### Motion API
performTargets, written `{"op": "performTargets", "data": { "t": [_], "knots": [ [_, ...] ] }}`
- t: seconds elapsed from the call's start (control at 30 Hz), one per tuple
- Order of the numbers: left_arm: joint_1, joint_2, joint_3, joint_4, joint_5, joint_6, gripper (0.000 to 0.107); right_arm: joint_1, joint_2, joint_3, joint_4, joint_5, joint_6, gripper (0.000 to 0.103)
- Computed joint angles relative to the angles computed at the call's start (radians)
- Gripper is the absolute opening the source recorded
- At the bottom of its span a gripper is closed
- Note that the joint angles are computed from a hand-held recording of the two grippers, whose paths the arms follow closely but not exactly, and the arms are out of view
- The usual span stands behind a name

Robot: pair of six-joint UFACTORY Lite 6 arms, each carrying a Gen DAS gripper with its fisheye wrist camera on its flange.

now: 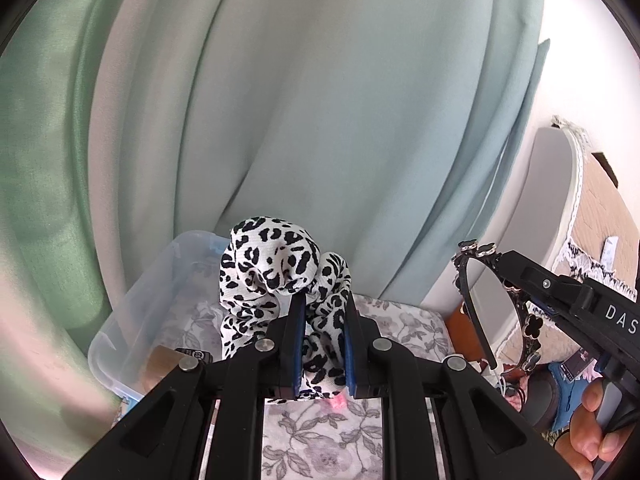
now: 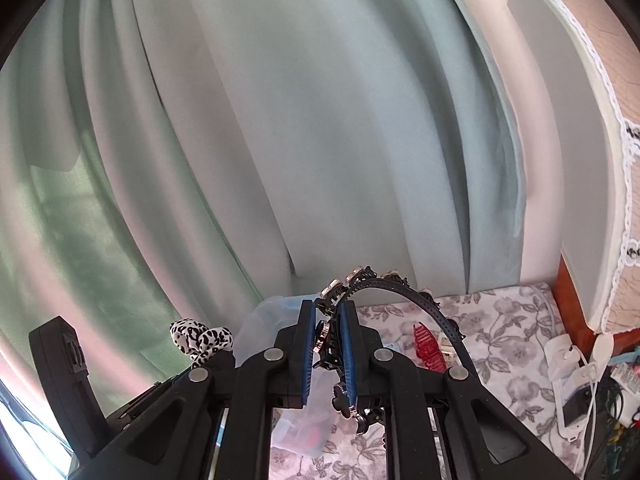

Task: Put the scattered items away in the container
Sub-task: 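Move the held scrunchie and headband over the clear container with both grippers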

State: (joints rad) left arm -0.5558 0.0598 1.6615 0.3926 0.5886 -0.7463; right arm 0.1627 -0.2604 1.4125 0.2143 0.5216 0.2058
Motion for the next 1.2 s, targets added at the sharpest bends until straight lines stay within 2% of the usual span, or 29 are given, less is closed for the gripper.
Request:
{"op": "performTargets", "data": {
  "t": [0.6,1.2],
  "knots": [
    [0.246,-0.076,-0.013,-0.258,-0.034,0.258,0.016,0.249,0.253,0.335,-0.314,0.024,0.267,0.014],
    [0.424,-0.102,-0.076,-0.486,-0.067,0.458,0.016,0.388,0.569,0.714,-0.356,0.132,0.255,0.014]
  ]
}}
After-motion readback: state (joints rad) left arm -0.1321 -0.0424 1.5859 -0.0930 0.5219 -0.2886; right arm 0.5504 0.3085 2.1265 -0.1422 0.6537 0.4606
